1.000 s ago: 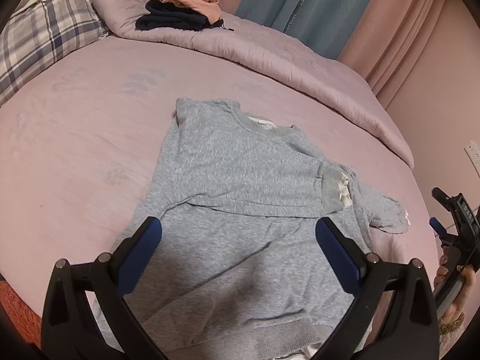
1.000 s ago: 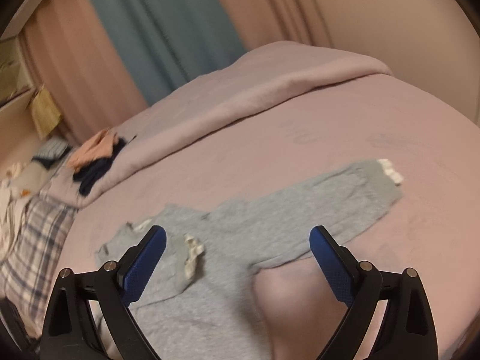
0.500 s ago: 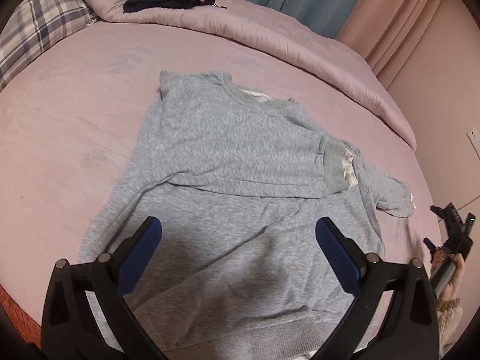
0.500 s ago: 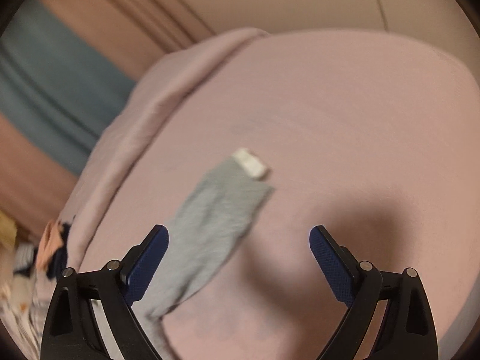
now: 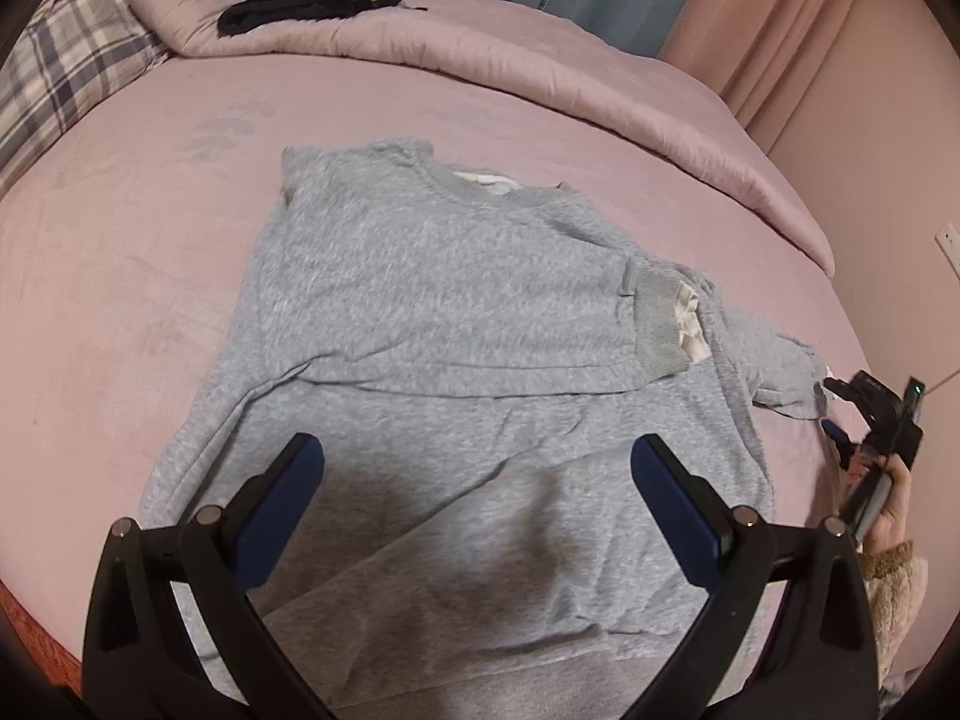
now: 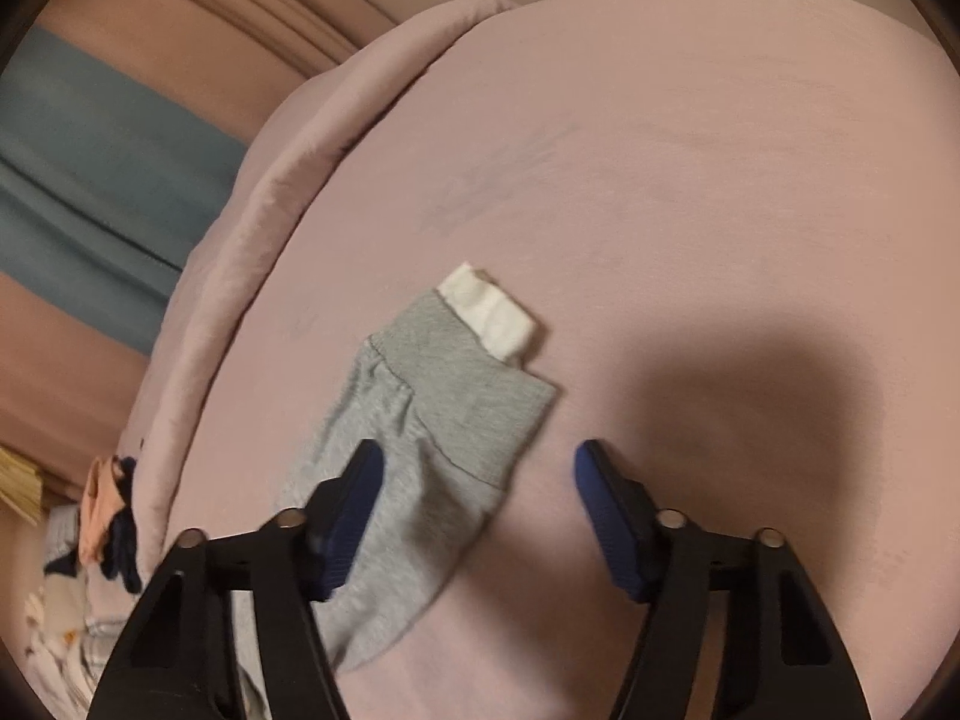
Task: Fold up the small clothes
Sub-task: 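Move the right gripper to the other sleeve's cuff and grasp it, then lift the sleeve with the right gripper and carry it across the shirt front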
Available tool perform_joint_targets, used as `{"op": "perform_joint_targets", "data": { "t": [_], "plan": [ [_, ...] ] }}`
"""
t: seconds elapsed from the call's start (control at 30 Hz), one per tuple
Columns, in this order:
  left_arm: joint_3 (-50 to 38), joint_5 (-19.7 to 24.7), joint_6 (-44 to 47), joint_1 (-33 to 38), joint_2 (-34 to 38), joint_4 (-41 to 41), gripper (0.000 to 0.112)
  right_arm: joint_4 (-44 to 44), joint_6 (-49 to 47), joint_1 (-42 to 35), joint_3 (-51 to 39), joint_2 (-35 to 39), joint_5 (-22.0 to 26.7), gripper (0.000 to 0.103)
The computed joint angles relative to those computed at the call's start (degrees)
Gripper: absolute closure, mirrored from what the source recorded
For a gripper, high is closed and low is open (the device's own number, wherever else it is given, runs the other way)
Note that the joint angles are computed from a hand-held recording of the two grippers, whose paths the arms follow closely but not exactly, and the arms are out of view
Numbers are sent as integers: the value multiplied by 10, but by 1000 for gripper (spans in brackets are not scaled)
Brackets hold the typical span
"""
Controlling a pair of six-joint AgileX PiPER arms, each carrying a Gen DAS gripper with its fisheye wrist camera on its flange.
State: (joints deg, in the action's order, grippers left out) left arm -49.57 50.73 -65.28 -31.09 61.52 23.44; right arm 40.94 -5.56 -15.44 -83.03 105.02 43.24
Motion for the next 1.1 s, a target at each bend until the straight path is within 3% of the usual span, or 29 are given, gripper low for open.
{"op": "perform_joint_targets", "data": {
  "t": [0.07,0.13,0.3,0.6,0.77,1.1],
  "plan": [
    [-9,3,0,-7,7,5,10,-46,26,16,-17,12,-14,58],
    [-19,7,1,-13,14,9,10,-71,38,26,-36,24,-19,67],
    [-30,8,-6,-21,26,16,10,-40,-7,21,-11,1,-46,88],
    [-34,8,-14,-27,30,19,10,63,-173,45,59,-117,-116,88],
    [-32,10,-19,-25,23,20,10,147,-275,61,71,-156,-102,88],
    [-21,10,-24,-13,7,17,10,133,-335,165,56,-183,-77,88]
  ]
}}
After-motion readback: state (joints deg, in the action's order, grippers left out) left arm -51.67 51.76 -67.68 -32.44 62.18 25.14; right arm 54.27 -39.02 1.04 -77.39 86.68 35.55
